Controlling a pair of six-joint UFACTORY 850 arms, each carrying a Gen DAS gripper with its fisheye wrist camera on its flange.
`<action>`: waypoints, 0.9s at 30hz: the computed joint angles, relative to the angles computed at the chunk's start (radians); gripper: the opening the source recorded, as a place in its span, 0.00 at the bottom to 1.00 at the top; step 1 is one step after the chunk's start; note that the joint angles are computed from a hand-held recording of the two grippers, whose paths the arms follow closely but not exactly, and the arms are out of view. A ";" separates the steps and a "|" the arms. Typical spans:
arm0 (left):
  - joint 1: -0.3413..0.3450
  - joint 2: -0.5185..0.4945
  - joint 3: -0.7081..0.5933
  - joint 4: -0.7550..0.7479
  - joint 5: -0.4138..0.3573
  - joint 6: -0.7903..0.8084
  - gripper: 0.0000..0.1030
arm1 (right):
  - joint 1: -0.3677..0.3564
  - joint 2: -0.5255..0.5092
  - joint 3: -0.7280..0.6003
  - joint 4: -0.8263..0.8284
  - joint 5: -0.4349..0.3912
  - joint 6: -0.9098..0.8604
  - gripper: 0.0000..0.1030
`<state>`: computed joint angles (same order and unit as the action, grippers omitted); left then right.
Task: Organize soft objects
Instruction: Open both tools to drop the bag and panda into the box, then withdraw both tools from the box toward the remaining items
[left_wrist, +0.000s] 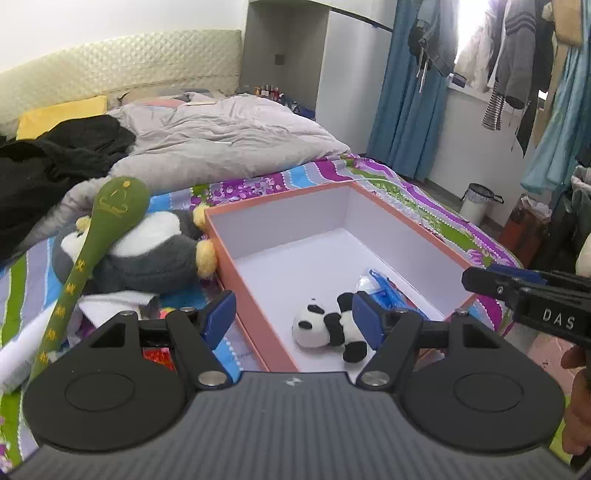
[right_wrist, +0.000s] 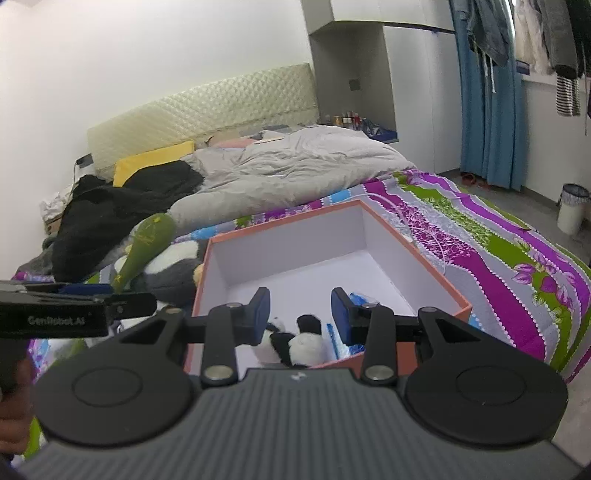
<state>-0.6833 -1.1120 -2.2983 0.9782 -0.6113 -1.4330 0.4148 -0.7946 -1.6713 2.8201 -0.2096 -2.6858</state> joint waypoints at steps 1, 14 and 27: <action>-0.003 0.013 0.027 0.027 0.006 -0.031 0.72 | 0.004 0.009 0.017 0.031 -0.008 -0.035 0.39; -0.048 0.231 0.417 0.248 0.048 -0.395 0.72 | 0.038 0.084 0.168 0.033 -0.092 -0.037 0.39; -0.077 0.343 0.627 0.343 -0.002 -0.564 0.72 | 0.078 0.091 0.214 -0.113 -0.053 0.074 0.39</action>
